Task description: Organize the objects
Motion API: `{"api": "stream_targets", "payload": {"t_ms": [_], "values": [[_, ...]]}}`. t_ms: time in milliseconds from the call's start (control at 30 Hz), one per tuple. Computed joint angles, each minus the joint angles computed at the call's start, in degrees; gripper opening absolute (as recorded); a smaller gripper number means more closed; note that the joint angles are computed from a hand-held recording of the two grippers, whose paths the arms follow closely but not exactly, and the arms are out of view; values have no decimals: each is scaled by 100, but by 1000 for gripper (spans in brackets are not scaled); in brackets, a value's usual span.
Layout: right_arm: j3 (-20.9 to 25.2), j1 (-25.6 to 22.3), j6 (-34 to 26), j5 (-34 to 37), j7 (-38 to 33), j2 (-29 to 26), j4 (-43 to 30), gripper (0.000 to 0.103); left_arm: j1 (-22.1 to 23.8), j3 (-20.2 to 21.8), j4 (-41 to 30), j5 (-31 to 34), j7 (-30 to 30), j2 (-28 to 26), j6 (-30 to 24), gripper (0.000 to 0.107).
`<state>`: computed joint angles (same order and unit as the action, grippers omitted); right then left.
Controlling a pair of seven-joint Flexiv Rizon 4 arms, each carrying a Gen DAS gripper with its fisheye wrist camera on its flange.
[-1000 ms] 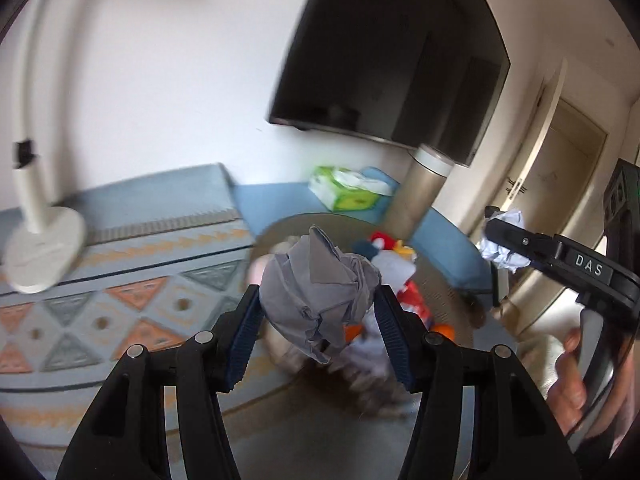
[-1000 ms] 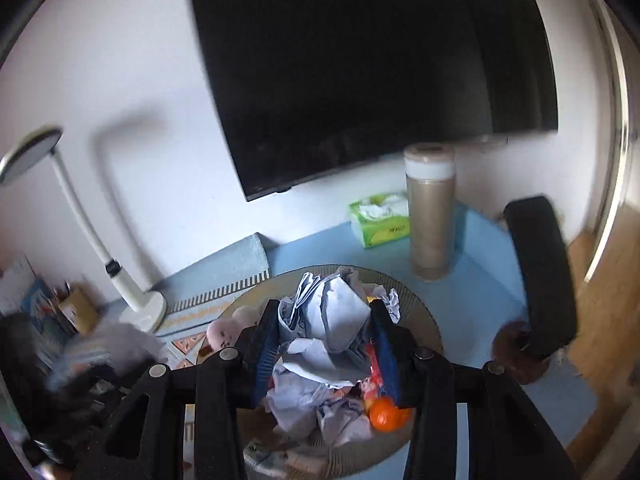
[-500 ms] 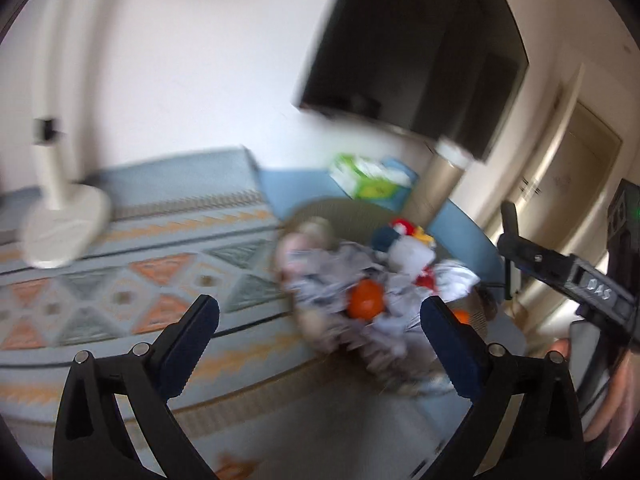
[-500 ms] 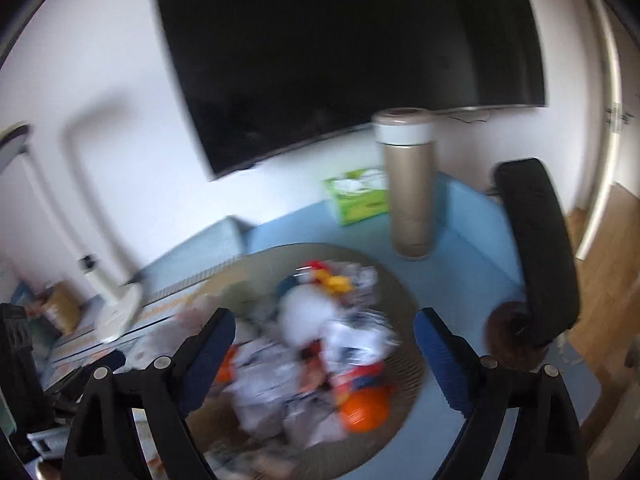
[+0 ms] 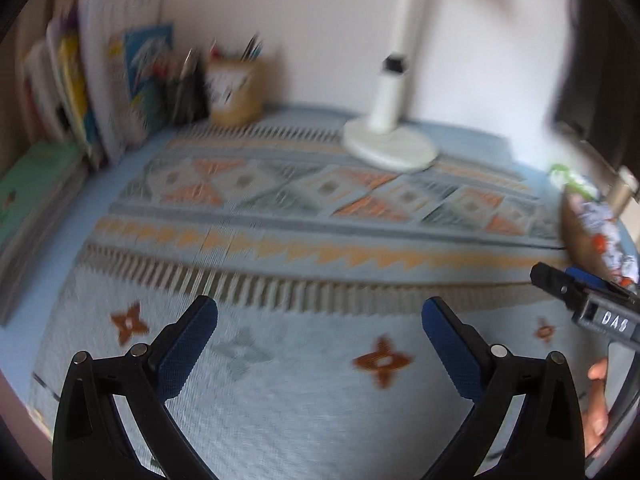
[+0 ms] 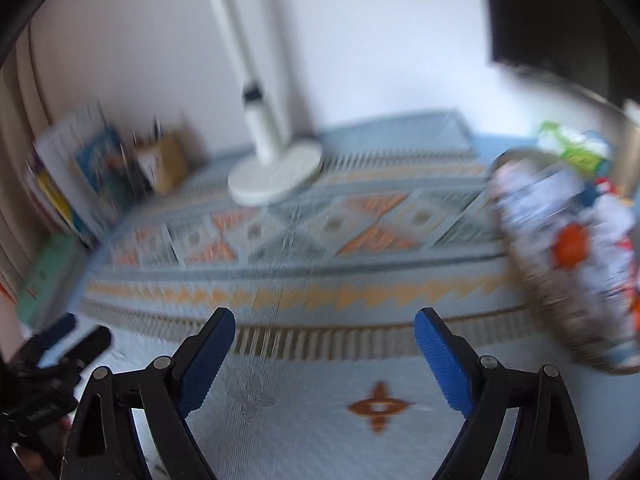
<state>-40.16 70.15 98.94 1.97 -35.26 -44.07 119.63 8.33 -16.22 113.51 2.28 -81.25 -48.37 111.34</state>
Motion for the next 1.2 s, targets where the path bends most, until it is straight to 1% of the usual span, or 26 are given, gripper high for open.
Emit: {"api": "stream_targets", "payload": {"t_ms": [33, 100, 200, 233, 333, 467, 500, 533, 567, 600, 633, 667, 833, 867, 900, 933, 1033, 1200], "values": [[181, -149, -235, -105, 18, -120, -229, 90, -2, 41, -67, -47, 11, -80, -105, 102], [393, -356, -385, -285, 109, -264, -405, 90, -39, 72, -192, -118, 44, -204, -212, 102], [323, -292, -504, -492, 296, -408, -452, 90, 48, -65, -315, -103, 134, -335, -312, 102], [278, -266, -518, -554, 346, -445, -459, 90, -7, -18, -351, -132, 160, -348, -312, 102], [102, -97, -577, -684, 463, -484, -372, 90, -451, 414, -469, -352, 243, -328, -351, 102], [194, -224, -853, -910, 604, -463, -470, 90, -772, 691, -630, -618, 374, -360, -627, 102], [278, -316, -933, -985, 662, -459, -514, 90, -846, 756, -698, -720, 396, -372, -797, 102], [381, -425, -981, -1054, 713, -447, -556, 90, -937, 835, -732, -803, 395, -377, -845, 102], [594, -609, -1127, -967, 593, -436, -691, 96, -1100, 998, -784, -892, 379, -400, -809, 102], [621, -685, -1139, -1254, 744, -426, -705, 99, -1149, 1041, -820, -951, 389, -407, -862, 103], [706, -772, -1221, -1374, 730, -408, -766, 103, -1199, 1079, -857, -1006, 381, -428, -849, 103], [736, -812, -1271, -1467, 766, -419, -813, 103, -1272, 1148, -881, -1057, 379, -437, -856, 103], [583, -711, -1208, -1728, 1225, -456, -734, 103, -1409, 1260, -840, -1209, 338, -418, -821, 103], [518, -654, -1199, -1771, 1336, -473, -708, 103, -1417, 1260, -821, -1218, 315, -435, -731, 103], [374, -538, -1089, -1790, 1468, -544, -657, 103, -1489, 1333, -838, -1252, 319, -434, -753, 103], [170, -362, -958, -1763, 1607, -668, -607, 103, -1441, 1278, -841, -1240, 328, -444, -738, 103], [167, -351, -958, -1740, 1591, -674, -607, 103, -1295, 1132, -824, -1181, 371, -444, -731, 103], [159, -334, -972, -1701, 1561, -687, -617, 103, -1291, 1129, -852, -1185, 405, -463, -745, 103]]}}
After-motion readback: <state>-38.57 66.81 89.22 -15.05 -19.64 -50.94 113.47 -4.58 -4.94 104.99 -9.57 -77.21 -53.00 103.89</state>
